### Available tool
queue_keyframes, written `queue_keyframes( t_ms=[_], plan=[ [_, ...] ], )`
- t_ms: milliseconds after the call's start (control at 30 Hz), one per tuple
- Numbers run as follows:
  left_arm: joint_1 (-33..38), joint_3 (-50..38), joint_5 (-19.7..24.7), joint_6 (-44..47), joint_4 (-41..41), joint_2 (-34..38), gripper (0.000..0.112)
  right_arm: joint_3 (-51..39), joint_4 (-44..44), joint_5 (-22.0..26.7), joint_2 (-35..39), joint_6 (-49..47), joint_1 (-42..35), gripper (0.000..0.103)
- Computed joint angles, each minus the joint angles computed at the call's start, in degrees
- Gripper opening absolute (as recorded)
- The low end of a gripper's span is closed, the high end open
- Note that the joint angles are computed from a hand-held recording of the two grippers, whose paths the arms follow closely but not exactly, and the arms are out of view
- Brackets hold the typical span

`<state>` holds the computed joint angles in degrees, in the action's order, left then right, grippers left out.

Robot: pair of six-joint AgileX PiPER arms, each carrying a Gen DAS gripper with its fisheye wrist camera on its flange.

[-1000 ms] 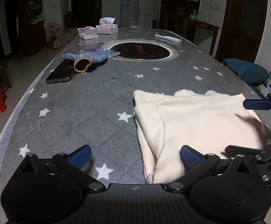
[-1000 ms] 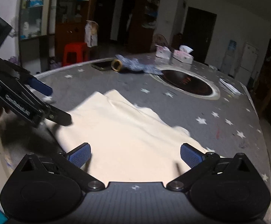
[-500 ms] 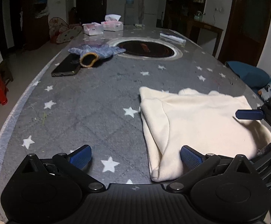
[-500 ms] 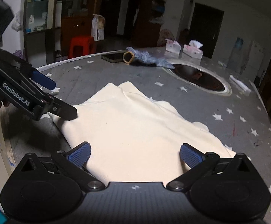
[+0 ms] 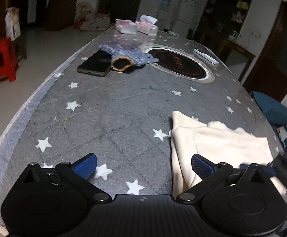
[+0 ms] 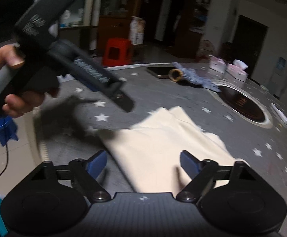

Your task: Fold clothes

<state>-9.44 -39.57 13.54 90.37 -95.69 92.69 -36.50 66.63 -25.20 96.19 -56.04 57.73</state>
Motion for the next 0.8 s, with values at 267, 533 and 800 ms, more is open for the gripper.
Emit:
queue_keyframes(
  t_ms=[267,533,800],
  plan=[
    [4.0,-2.9,7.8,-15.8,11.5,2.4,0.103,-6.3,2.8,4.3,4.9,-8.6,0.6,0.057],
    [5.2,-5.3,14.0,-21.2,13.8,5.4,0.103,-7.9,5.5,4.1,6.2,-9.9,-0.2,0.032],
    [6.3,-8.7,20.9,-28.6,15.2,9.2,0.103,-3.9,-9.0,5.2,1.7,8.1,-3.3,0.014]
  ],
)
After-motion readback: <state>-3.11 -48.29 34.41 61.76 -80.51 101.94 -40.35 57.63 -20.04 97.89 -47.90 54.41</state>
